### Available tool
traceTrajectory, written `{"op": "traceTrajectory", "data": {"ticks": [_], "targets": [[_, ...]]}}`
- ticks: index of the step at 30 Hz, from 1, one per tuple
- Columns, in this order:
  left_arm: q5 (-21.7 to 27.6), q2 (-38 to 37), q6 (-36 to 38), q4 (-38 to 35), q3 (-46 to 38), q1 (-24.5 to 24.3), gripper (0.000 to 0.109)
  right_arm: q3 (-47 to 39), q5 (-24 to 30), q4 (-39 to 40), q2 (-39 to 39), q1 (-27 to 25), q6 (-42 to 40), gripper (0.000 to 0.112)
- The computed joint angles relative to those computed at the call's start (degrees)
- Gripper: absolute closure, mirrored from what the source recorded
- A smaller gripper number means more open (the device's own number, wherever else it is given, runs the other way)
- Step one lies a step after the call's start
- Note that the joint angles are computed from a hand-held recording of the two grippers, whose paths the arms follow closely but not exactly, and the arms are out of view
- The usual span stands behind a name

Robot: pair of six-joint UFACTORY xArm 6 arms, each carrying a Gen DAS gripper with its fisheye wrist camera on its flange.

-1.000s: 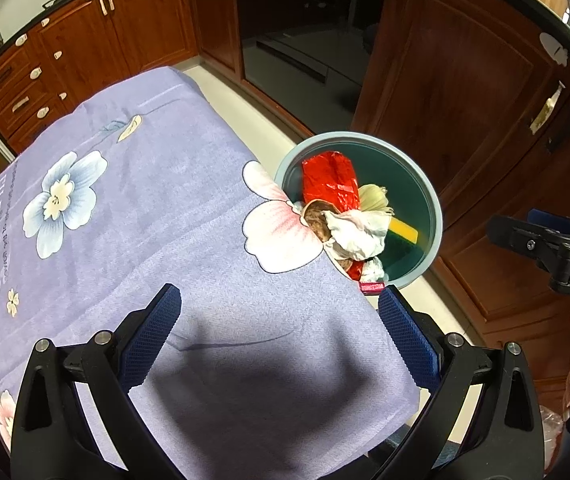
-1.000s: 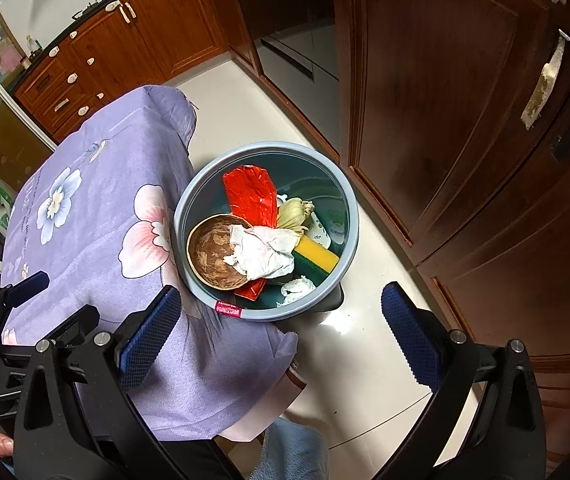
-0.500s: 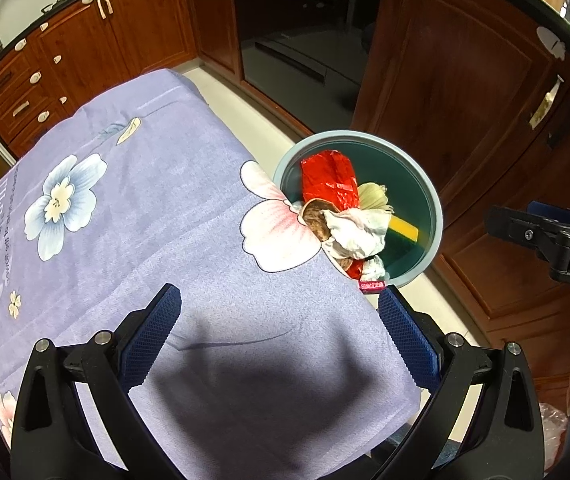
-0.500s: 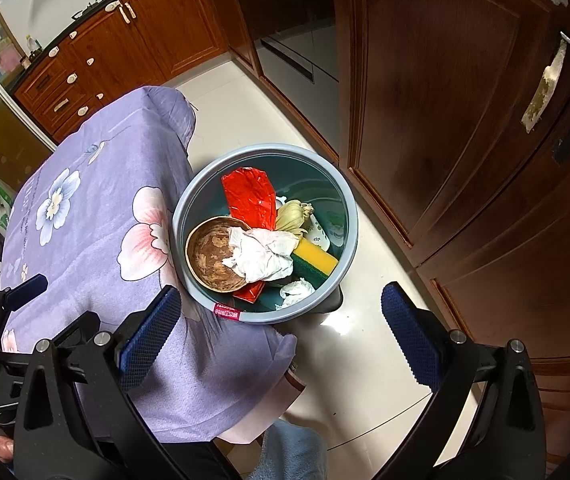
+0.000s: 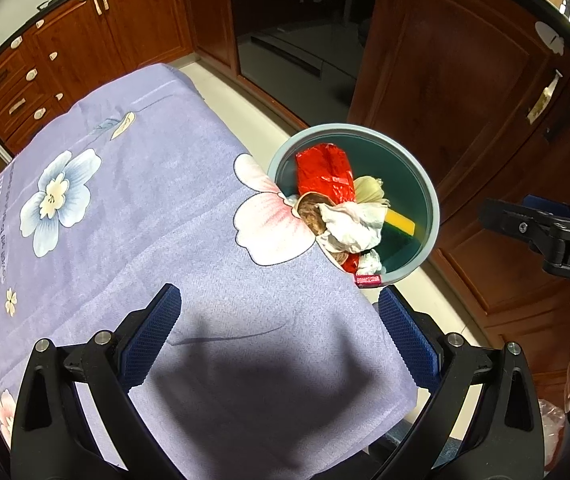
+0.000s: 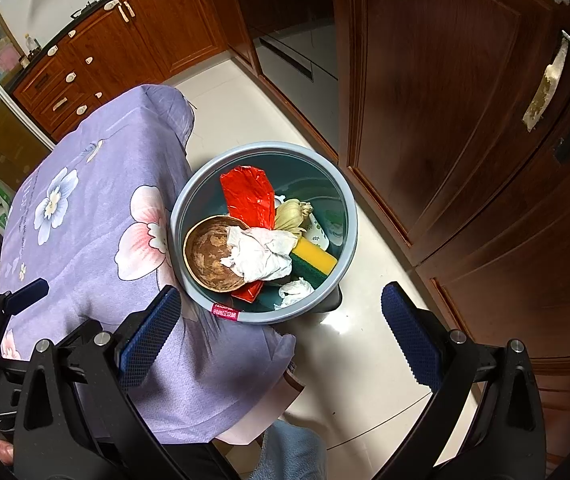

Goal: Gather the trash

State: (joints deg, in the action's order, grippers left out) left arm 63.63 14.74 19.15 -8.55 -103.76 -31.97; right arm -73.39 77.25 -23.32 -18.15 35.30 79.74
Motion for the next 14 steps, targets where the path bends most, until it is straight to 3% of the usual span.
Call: {"op": "traceTrajectory", "data": {"ticks": [14], "targets": [[1.47, 0.87, -1.17, 1.65, -0.51, -0.09, 0.01, -0.46, 1.11, -0.12, 0.47, -0.19, -0.25, 0.016]]}}
